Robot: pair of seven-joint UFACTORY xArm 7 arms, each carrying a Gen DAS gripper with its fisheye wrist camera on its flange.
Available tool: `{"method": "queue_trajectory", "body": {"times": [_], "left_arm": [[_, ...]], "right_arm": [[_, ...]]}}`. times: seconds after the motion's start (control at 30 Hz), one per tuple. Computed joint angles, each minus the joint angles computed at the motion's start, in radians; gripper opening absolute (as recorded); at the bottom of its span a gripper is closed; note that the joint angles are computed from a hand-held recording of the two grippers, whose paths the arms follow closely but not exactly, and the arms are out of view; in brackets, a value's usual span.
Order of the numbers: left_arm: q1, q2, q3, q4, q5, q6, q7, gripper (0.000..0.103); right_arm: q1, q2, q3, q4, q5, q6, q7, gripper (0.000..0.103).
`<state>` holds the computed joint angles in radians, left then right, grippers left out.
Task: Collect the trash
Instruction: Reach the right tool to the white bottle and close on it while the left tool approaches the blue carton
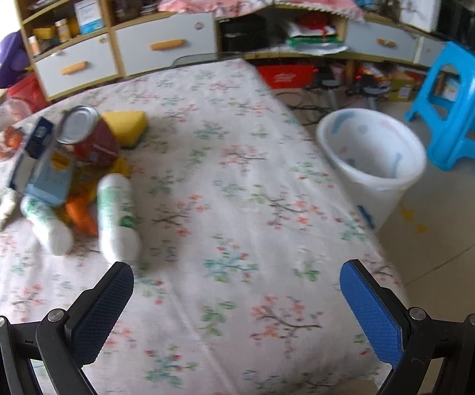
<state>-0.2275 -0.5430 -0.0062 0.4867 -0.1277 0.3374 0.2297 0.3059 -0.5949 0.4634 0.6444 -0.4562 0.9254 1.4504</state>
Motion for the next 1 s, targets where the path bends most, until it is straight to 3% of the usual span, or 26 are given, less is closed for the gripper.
{"method": "queue_trajectory", "body": {"times": [0.3,0.5,0.77,0.9,1.0], "left_arm": [[0.043,0.139,0.05,0.136,0.018,0.028,0.1,0.103],[0.089,0.25,0.015,0.233,0.045,0.045,0.122,0.103],[0.106,0.479,0.026,0.447,-0.157,0.209,0.246,0.102],[0.138,0.559,0.003,0.5,-0.292,0.216,0.353,0.098],[0.157,0.603,-0.02,0.534,-0.337,0.214,0.393,0.095]], "right_arm": [[0.008,0.152,-0.062,0.118,0.009,-0.075,-0.147,0.103],[0.034,0.285,-0.15,0.175,0.102,-0.18,-0.301,0.103],[0.057,0.41,-0.26,0.189,0.359,-0.312,-0.526,0.089],[0.046,0.452,-0.274,0.185,0.422,-0.366,-0.584,0.081],[0.048,0.469,-0.283,0.153,0.479,-0.444,-0.638,0.074]]}}
